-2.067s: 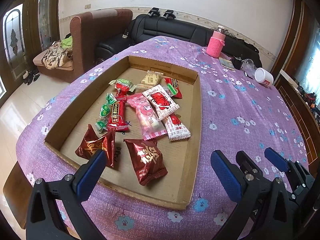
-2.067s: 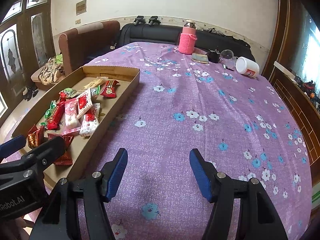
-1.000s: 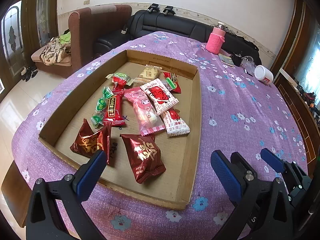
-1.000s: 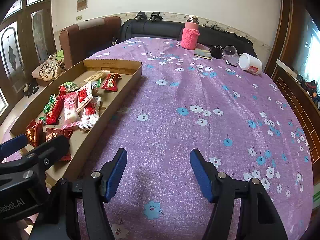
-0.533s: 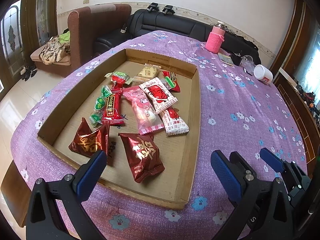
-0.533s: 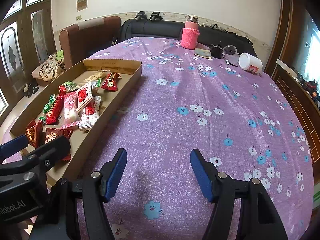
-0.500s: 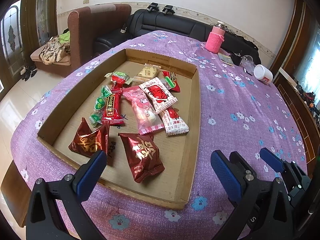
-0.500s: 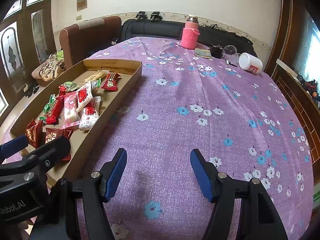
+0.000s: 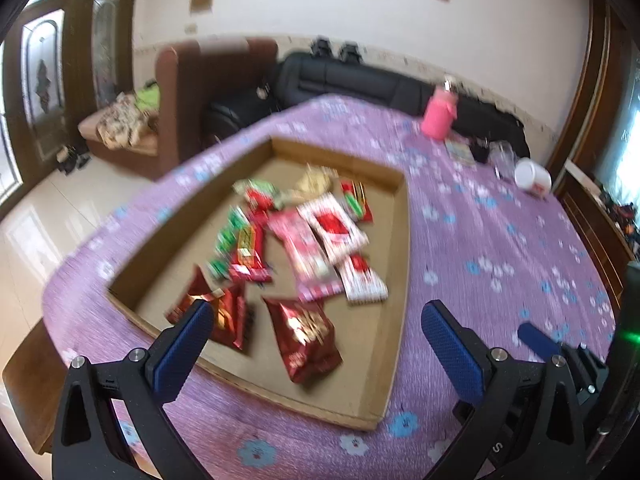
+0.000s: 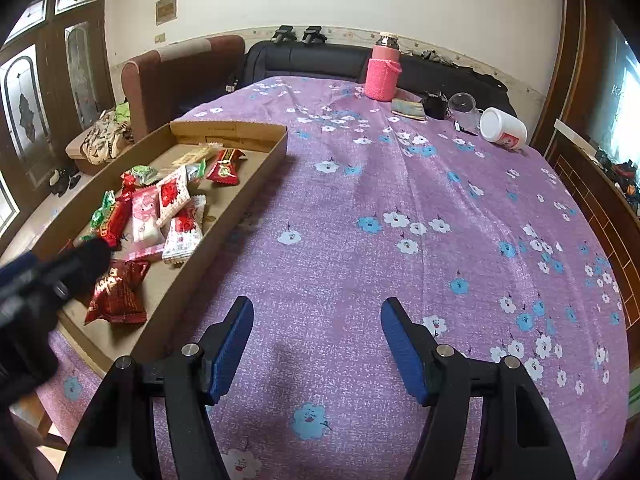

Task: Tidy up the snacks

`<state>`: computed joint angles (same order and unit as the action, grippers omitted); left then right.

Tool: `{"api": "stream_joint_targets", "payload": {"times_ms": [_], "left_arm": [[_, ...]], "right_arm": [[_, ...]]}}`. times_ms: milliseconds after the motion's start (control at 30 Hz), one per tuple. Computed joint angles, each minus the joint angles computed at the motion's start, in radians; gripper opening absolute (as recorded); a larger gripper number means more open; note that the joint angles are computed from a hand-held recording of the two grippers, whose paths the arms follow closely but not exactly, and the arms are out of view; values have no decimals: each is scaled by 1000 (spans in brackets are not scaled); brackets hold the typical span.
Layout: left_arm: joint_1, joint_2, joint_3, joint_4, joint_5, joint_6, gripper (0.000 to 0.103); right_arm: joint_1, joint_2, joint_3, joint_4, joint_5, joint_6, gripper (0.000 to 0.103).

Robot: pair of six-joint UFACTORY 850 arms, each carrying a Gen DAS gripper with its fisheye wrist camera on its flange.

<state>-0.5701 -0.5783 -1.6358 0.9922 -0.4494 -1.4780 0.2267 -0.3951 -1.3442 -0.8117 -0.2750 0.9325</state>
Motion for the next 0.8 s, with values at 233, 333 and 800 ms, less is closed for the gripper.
{"api": "stream_joint_targets", "payload": {"times_ms": [233,333,800], "left_arm": [[-46,79,100,487,-135,-459,103],[-64,104,128,615,-222,-570,103],[-25,133,113,343,-168,-405,103]], "right_arm": [[-2,32,34,-208,58,217,70],[-3,46,50,-351,78,365,70],[2,62,72,-537,108,528,71]]}}
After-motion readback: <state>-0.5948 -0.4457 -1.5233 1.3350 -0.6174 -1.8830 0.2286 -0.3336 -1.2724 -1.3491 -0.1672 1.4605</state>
